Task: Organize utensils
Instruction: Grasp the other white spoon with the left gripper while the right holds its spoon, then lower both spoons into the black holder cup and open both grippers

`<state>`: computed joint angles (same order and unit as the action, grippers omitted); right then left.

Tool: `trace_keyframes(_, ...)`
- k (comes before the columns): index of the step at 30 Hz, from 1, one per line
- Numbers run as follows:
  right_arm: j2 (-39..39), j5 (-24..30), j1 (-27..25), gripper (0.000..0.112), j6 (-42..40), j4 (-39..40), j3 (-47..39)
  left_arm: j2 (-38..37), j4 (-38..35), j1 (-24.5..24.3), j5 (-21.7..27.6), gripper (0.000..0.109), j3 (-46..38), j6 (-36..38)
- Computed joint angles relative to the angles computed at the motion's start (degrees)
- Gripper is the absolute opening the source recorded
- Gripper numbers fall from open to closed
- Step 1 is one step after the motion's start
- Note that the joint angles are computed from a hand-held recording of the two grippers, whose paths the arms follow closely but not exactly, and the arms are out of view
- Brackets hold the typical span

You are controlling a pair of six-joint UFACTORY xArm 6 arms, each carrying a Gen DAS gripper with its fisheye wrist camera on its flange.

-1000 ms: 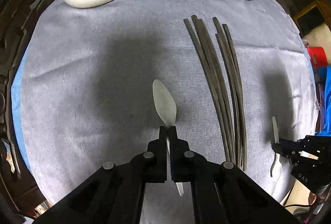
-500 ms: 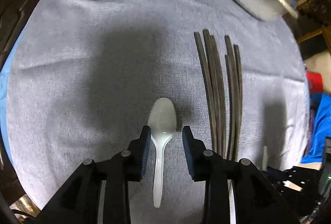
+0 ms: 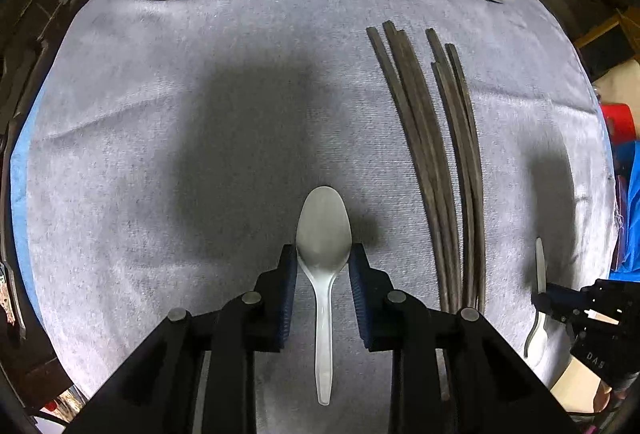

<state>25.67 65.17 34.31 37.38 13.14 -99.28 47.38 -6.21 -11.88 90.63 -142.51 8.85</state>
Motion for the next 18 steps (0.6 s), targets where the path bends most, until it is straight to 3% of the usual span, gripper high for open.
trace_keyframes(2, 0.2, 0.2, 0.0, 0.013, 0.1, 0.1, -0.4, -1.3, -0.3, 0.3, -0.5, 0.027, 1.8, 0.4)
trace_keyframes(4, -0.3, -0.8, -0.1, 0.012, 0.3, 0.4, 0.7, -4.5, -0.8, 1.1, -4.2, 0.027, 8.5, 1.9)
trace_keyframes(10, -2.4, -3.5, -0.2, 0.010, 0.7, 1.1, 4.2, -13.4, -2.0, 3.1, -9.0, 0.027, 21.9, 5.0)
trace_keyframes(18, -3.5, -5.3, -0.5, 0.010, 1.8, 1.0, 5.3, -17.3, -3.4, 5.6, -10.5, 0.027, 27.4, 7.3)
